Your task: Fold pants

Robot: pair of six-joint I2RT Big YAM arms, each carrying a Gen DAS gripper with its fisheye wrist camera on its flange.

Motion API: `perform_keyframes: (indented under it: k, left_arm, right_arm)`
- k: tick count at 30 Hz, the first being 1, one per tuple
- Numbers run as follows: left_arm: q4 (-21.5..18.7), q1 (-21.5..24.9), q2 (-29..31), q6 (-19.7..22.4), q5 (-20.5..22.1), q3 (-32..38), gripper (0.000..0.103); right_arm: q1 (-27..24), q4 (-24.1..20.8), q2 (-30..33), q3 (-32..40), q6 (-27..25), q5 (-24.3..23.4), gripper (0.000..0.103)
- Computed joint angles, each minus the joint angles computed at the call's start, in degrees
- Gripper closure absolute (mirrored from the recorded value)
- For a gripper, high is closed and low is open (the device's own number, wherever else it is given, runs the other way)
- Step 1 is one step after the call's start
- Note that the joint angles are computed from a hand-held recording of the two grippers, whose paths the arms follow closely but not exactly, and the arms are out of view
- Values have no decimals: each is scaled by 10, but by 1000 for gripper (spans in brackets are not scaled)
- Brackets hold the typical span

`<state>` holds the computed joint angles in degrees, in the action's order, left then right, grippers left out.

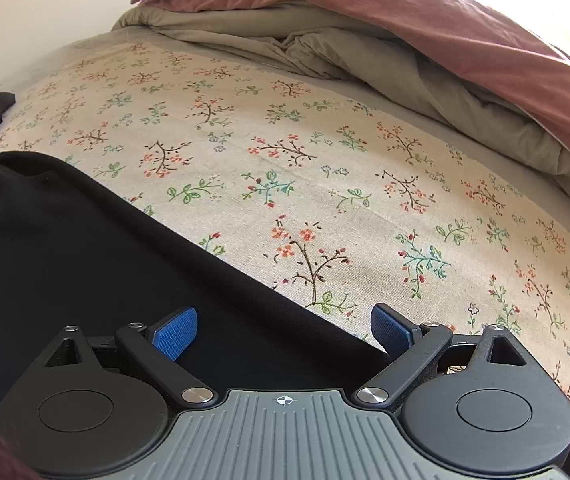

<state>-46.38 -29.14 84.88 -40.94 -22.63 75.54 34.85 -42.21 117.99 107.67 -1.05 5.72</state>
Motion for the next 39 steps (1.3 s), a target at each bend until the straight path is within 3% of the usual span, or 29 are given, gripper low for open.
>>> perform_keyframes:
  k: [3,6,9,11,14,21,32,39]
  left_arm:
    - [-1,4,0,-4,6,-1,0]
    - [0,5,-1,-6,10,-3,0]
    - [-3,6,1,-6,12,0,0]
    - [-6,7,2,-6,14,2,0]
    - [-9,13,2,-9,25,4,0]
    - [-7,12,-19,-11,28,-8,0]
    - [22,9,-114,-4,9,-81,0]
    - [23,13,-177,-19,12,-125,2]
  right_arm:
    - [-14,-16,14,23,27,-39,14]
    - [-17,-31,21,38,13,-57,19]
    - [-17,-47,21,45,1,-88,47]
    - [-15,-57,18,48,13,-114,83]
    - [-9,-49,2,32,28,-96,97]
    - [16,8,-108,-70,14,-71,100]
    - [126,52,-278,-244,12,33,101]
    - [186,72,-317,-350,42,68,101]
